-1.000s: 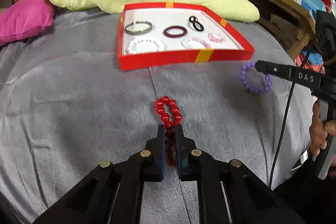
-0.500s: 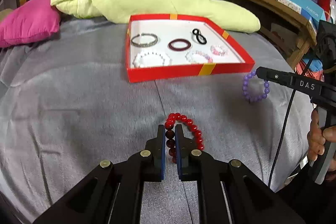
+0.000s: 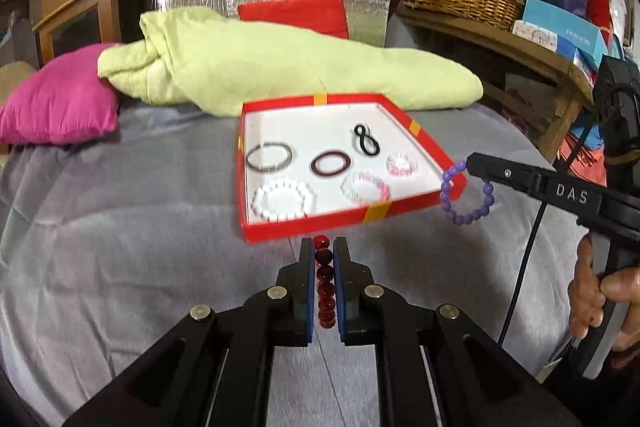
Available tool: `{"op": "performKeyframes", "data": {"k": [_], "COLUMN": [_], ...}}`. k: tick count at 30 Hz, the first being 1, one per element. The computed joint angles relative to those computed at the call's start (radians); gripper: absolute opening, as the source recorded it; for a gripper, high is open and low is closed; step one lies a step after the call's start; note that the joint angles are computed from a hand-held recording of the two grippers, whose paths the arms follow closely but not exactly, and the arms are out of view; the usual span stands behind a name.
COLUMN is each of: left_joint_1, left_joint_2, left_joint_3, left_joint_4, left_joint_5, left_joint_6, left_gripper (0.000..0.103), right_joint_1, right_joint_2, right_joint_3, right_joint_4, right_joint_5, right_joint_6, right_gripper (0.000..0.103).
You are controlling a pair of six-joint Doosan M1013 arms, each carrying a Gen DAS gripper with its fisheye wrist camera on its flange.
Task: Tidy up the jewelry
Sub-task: 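Carry the red bracelet with the left tool while the right tool carries the purple bracelet into the box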
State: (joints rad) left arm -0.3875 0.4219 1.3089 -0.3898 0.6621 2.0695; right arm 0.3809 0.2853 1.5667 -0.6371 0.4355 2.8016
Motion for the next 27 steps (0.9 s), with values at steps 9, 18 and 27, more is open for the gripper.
{"op": "performKeyframes", "data": {"k": [9, 18, 27], "left_joint_1": [-0.019, -0.044, -0.062], "left_joint_2": [0.008, 0.033, 0.082], "left_joint_3": [-0.027, -0.073, -0.153], "left_joint_4": [-0.008, 0.082, 0.149], "left_joint_5": [-0.016, -0.026, -0.036], "left_joint_6": [0.013, -0.031, -0.078], "left_gripper": [0.009, 0.009, 0.01], "right_joint_1": [-0.007, -0.024, -0.043], "right_joint_2": [0.001, 0.015, 0.041], "right_joint_3": [-0.011, -0.031, -0.059], "right_joint_4": [-0.078, -0.134, -0.163], "right_joint_5": [-0.018, -0.012, -0.018], "right_joint_6": [0.088, 0.152, 0.211], "right_gripper": [0.01, 0.01, 0.01]}}
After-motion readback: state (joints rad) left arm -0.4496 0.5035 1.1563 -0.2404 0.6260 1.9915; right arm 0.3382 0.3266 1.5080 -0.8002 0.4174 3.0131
